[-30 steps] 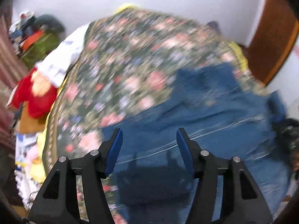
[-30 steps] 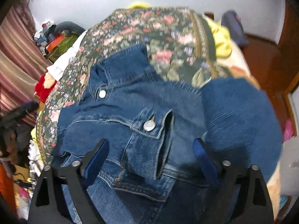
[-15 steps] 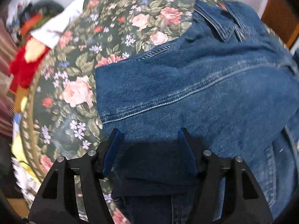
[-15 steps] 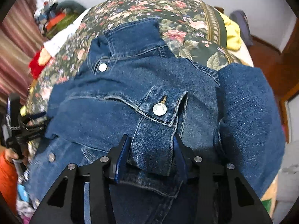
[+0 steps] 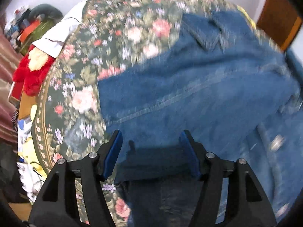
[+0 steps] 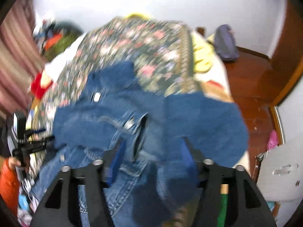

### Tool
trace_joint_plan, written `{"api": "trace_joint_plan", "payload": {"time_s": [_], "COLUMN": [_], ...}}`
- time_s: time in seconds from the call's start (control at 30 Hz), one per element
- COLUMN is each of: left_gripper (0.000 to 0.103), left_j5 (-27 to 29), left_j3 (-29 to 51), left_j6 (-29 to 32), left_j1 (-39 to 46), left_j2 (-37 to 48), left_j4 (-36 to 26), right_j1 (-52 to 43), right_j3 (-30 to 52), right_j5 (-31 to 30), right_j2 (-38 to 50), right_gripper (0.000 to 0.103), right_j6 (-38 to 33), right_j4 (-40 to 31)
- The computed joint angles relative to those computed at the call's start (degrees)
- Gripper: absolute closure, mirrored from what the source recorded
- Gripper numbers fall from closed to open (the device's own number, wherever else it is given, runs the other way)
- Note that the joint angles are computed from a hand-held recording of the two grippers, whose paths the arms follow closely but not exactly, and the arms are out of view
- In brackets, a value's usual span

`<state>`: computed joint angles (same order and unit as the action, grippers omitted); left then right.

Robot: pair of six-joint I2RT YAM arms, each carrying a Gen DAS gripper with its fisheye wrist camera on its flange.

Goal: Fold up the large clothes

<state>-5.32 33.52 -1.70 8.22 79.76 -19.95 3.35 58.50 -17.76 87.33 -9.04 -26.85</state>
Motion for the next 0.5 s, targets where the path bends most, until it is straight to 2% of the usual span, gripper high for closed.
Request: {"api": "trace_joint_plan", "payload": {"time_s": [0.07, 0.13, 0.3, 0.43, 0.5], "left_gripper": [0.039, 0.038, 0.032, 0.030, 0.030], "left_j5": [0.1, 0.2, 0.0, 7.6, 7.5], "left_j3": [3.3, 6.1, 13.6, 18.1, 20.2], "left_j6": [-2.7, -4.6, -9.0, -13.4, -15.1], "left_j1": [-1.1, -2.5, -8.4, -11.0, -13.3], "left_j2": [-1.1, -1.0, 2.8, 8.1, 11.6], "left_j4": [-2.1, -3.1, -4.1, -3.7, -3.3], "right_j1": [-4.8, -8.7, -16.0, -20.5, -21.6], "right_j3": [0.1, 1.1, 4.5, 7.0, 6.9], "right_j5": [-2.8, -4.0, -7.1, -10.3, -10.1], "right_j2": [-2.0, -2.1, 3.9, 12.9, 16.7], "right_gripper": [0.012, 0.009, 0.009, 0.009, 0.009], "right_j6": [1.3, 2.6, 3.9, 3.4, 4.5], "right_j4": [1.5, 1.8, -0.8, -2.8, -1.5]}}
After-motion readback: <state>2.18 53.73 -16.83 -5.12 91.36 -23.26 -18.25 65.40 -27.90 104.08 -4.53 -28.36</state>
